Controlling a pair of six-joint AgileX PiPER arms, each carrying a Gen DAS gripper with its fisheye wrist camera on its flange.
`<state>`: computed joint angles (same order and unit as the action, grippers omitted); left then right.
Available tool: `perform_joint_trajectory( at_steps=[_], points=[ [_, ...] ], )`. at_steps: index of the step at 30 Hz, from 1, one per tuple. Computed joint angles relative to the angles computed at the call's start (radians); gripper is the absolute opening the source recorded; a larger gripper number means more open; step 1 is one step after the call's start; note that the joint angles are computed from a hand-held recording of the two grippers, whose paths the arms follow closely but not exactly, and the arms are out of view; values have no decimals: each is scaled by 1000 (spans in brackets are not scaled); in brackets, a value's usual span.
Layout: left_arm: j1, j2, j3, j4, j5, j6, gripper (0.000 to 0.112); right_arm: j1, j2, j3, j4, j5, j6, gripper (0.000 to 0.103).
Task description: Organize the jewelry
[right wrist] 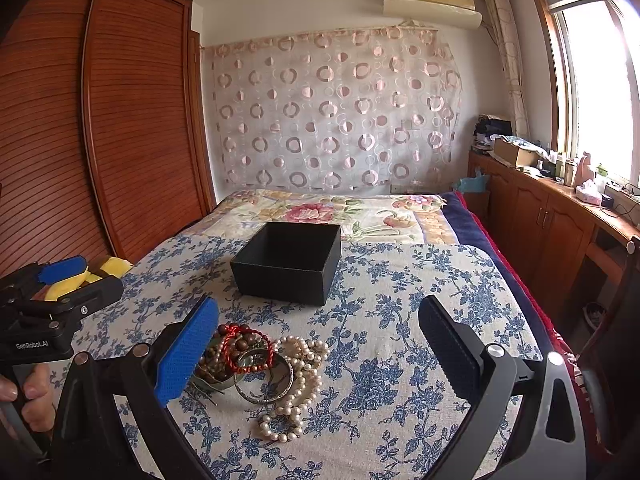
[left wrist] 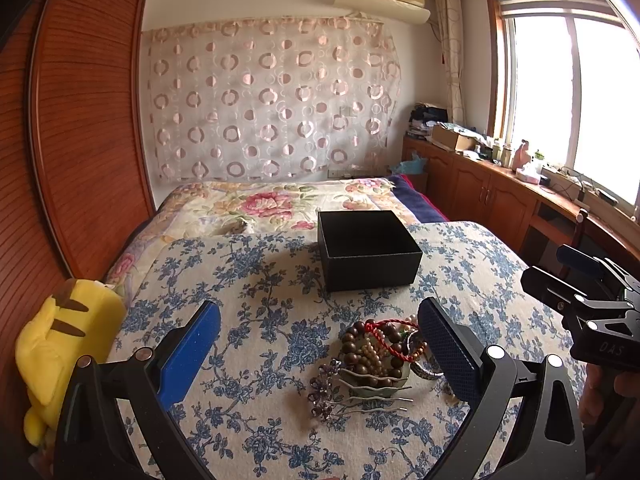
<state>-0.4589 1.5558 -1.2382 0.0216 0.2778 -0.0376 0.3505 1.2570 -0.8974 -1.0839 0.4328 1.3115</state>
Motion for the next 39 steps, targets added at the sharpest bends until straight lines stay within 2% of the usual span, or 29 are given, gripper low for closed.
perform_joint_trajectory(
  at_steps=[21,28,32,39],
  points=[
    [-10,-5,13,-2,-14,-5,95,34,9,-1,-44,30,55,101],
    [3,-3,10,-80,-7,76,95,34,17,0,-51,25,62,101],
    [9,18,-3,-95,6,94,95,23,25,3,-50,15,58,101],
    [32,83,-49,-222,53,233,95,-38,38,29,20,-89,-26,100]
  ],
)
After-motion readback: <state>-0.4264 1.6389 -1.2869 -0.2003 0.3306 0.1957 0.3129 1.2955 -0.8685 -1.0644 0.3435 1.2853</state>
